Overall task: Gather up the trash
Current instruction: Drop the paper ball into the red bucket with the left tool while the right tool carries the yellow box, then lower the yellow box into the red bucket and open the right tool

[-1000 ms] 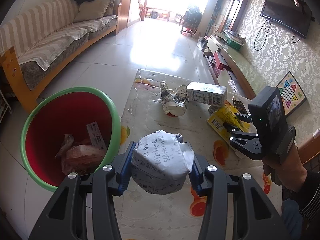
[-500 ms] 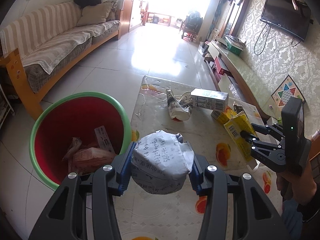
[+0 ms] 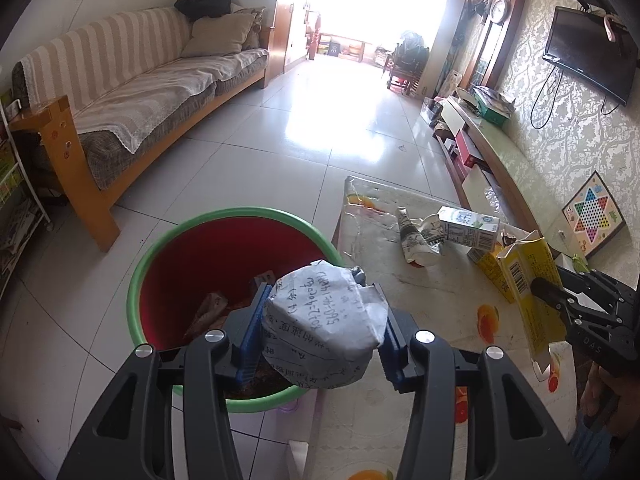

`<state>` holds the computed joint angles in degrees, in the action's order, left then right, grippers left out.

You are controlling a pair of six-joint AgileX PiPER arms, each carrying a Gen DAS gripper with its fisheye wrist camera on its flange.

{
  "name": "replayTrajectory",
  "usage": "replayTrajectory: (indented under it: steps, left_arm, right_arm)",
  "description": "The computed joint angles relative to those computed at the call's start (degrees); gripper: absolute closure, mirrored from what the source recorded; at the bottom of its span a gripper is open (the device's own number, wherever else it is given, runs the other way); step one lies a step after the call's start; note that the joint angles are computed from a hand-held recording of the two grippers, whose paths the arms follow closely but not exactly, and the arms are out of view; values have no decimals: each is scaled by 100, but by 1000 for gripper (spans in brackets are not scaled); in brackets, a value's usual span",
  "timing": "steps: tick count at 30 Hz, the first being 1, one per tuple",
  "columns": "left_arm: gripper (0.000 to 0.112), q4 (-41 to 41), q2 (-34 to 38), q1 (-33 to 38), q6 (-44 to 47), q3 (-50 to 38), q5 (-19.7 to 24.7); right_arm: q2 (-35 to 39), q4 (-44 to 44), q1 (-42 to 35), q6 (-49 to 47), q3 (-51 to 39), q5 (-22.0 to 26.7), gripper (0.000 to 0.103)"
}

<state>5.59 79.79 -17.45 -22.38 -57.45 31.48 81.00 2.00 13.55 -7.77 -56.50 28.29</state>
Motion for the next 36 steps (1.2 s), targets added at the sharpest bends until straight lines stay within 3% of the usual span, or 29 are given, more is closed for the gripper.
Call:
replayTrajectory:
  steps: [10,12,13,14,23,36]
  left_arm:
    - [62,-975,396,1133,1494,-187,-94]
    - [43,-1198,557,1267,1709,-337,-11]
    - [29,-1129,567,1312,1641,-338,-54]
    - [26,-1050,518,1345,1564,-292,-131]
    - [24,-1287,31,1670,1977,187,-298]
    - [20,-1731,-578,2337,2794,592,-175]
  right_arm:
    - [677,-364,1196,1077,-1089,142,66]
    - [833,-499,1383,1235,-1309,178,66]
    - [921,-553,1461,1298,-1415,193,66]
    - [995,-592,1529,1338,-1516,211,66]
    - [1784,-702,2009,1497,-2520,444,66]
    - [3231,-704,2438,1450,-4198,931,66]
